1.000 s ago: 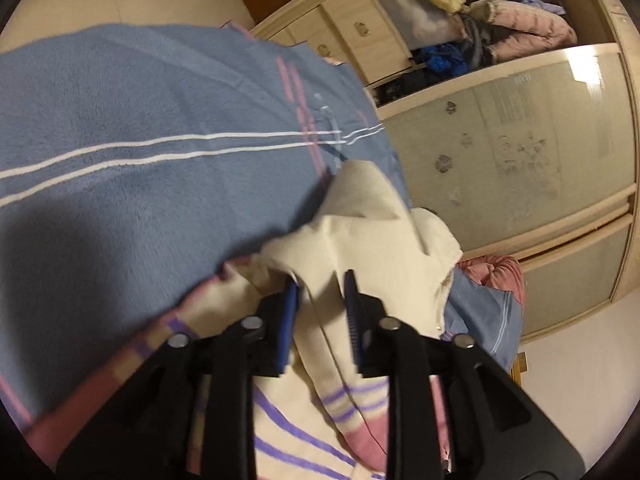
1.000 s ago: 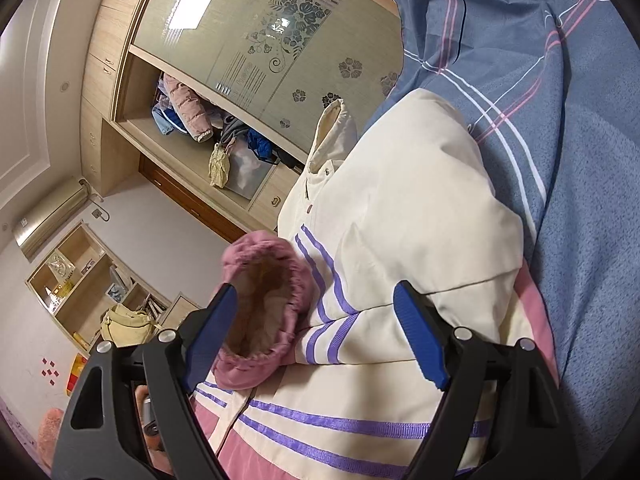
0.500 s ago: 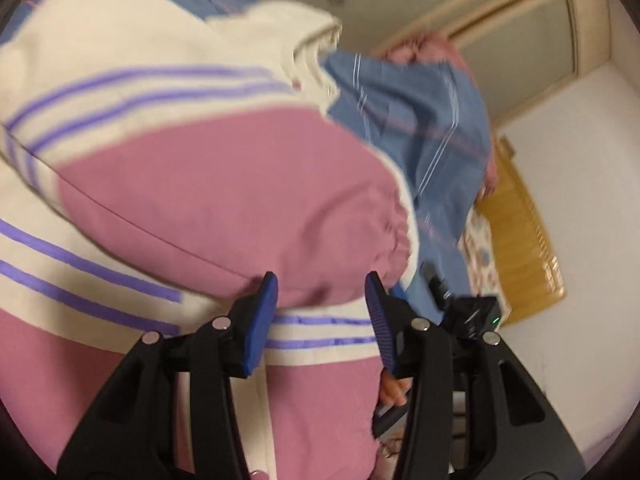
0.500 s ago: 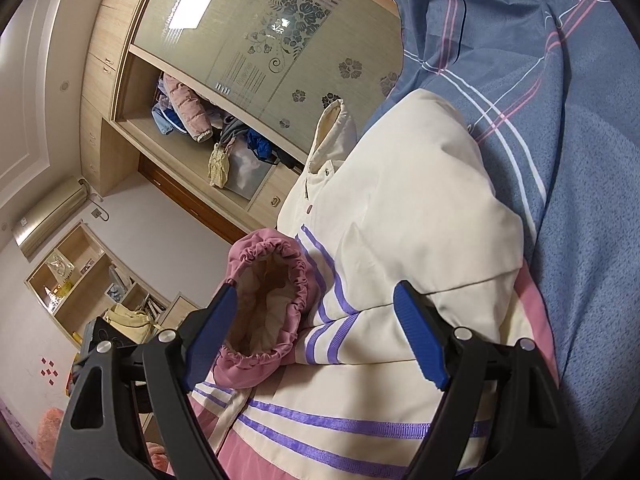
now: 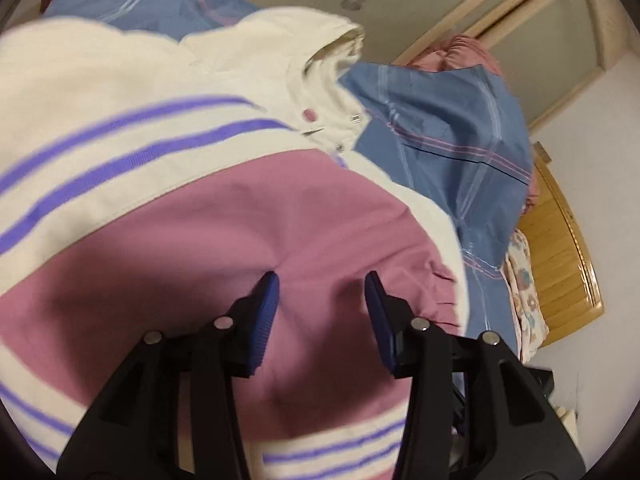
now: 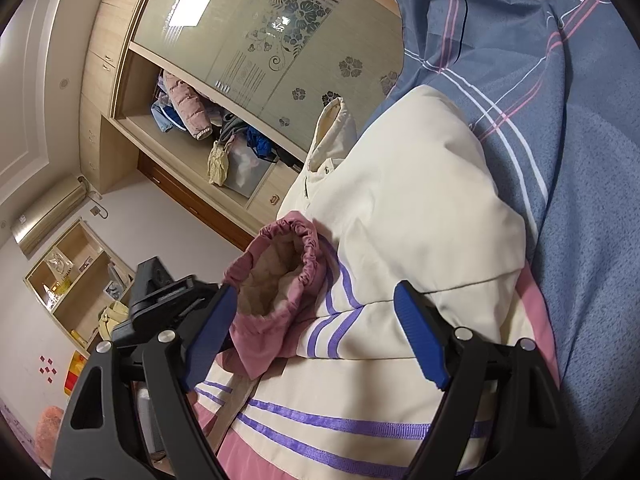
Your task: Fold large clothes
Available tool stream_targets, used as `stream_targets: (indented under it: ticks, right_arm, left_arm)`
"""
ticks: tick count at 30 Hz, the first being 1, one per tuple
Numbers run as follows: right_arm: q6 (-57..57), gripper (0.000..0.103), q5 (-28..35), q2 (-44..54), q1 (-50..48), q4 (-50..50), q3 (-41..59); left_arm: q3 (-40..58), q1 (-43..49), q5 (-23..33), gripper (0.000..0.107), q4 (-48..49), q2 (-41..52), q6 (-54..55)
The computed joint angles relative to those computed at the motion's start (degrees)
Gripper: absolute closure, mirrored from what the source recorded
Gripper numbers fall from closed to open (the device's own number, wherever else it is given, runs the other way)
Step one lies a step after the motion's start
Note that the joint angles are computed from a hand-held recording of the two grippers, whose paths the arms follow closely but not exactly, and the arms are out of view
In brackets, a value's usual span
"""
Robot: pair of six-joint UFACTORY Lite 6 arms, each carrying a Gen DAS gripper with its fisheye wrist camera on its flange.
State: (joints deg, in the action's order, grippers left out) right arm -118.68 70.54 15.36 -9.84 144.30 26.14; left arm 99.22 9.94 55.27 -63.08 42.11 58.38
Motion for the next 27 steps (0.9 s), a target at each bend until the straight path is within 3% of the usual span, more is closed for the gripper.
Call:
stream_targets:
  ticks: [2, 3, 6, 9, 12, 15, 17, 23, 25, 27]
  right_arm:
    - [1.1, 0.021, -2.9, -2.4, 0.4, 0.3, -0.4]
    - [2.8, 0.021, -7.8, -6.6, 1.5, 1.7, -1.4]
    - [4.3, 0.021, -18.6, -23.9, 7.5, 7.7, -6.0]
    - [9.6, 0.022, -35.9, -32.3, 16.1, -2.3, 3.2]
    - [26.4, 0.024, -43.8, -22.4, 22.9, -20.3, 17.6]
    - [44.3, 0.034, -56.3, -10.4, 27.9, -38.3, 29.7]
    - [56.2, 0.042, -59.6, -2.7, 27.5, -50.3, 36.0]
    - [90.8, 0.064, -62.0, 16.2, 23.5, -86.2, 55.1]
    - [102.4, 0.066, -58.6, 22.1, 22.0, -98.2, 62.1]
    - [109.7, 0.065, -55.8, 23.1, 21.6, -105.8, 64.8]
  left_arm:
    - [-8.6, 2.3, -1.8, 0.046, -2.3, -8.3, 8.2]
    - [-11.0, 3.5, -2.4, 0.044, -2.3, -11.1, 10.4]
    - [-14.5, 8.3, -4.6, 0.044, -0.1, -16.5, 16.0]
    - [-10.5, 10.3, -6.9, 0.048, 5.1, -14.5, 12.9]
    - [-2.4, 11.7, -3.4, 0.05, 10.4, -8.2, 6.1]
    - [3.5, 11.8, -4.2, 0.05, 13.1, -2.6, 2.2]
    - [9.6, 11.8, -3.3, 0.051, 14.5, 2.7, -1.1]
    - [30.5, 9.0, -2.9, 0.055, 17.6, 17.5, -11.9]
    - [42.5, 9.0, 1.9, 0.055, 19.5, 25.9, -18.2]
    - [47.3, 9.5, 4.1, 0.055, 19.1, 29.9, -20.0]
